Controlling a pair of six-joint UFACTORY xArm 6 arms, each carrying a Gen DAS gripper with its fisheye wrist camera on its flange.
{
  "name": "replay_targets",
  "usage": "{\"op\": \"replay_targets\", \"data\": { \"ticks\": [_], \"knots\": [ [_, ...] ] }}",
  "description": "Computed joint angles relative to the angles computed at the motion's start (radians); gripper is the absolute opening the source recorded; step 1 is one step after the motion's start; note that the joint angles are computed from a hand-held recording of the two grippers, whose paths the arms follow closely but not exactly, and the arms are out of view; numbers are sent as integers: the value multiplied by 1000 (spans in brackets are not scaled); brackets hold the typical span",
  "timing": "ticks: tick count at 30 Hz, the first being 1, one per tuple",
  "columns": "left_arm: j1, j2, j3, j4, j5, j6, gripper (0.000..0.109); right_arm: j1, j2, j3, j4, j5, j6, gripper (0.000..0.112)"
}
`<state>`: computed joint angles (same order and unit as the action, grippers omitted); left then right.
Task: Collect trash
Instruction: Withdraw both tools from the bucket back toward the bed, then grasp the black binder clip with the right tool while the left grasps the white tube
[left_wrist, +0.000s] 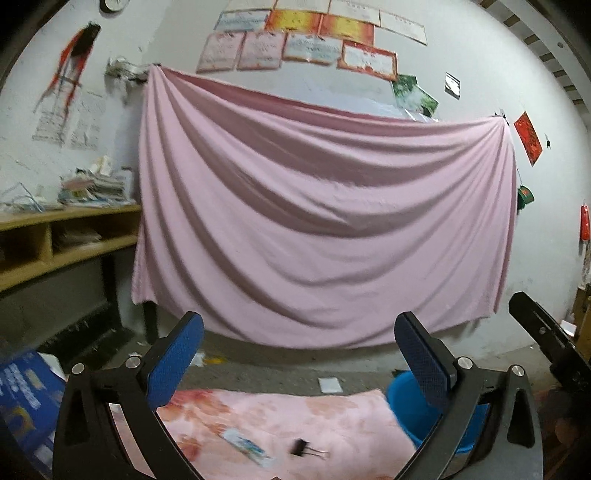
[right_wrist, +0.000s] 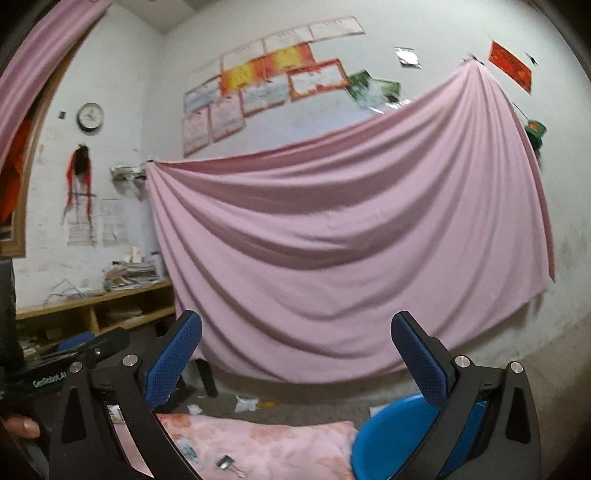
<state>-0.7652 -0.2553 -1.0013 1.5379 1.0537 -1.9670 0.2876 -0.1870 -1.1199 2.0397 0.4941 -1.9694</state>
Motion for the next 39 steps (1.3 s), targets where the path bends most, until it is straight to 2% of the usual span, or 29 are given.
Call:
{"op": "replay_targets", "data": {
  "ticks": [7,11,15,20,26,32,34,39],
  "knots": [
    [-91,-146,148,54,174,-56,101,52,-91,85,171,23,-204,103],
    [-152,-203,203,71,261,-41,101,66,-133,130,230,51,-272,103],
    [-192,-255,249,62,313,-3,101,80,-148,156,277,72,-319,103],
    [-200,-289,298,43,345,-3,101,105,-133,166,310,89,-397,103],
    [-161,-299,342,27,311,-42,101,139,-94,166,318,90,-468,103],
    [-111,-290,370,13,240,-75,101,167,-48,138,269,26,-461,103],
    [-86,-295,382,3,204,-84,101,179,-24,113,225,-12,-417,103],
    [22,-288,386,-48,28,-78,101,207,46,51,34,-106,-221,103]
  ]
}}
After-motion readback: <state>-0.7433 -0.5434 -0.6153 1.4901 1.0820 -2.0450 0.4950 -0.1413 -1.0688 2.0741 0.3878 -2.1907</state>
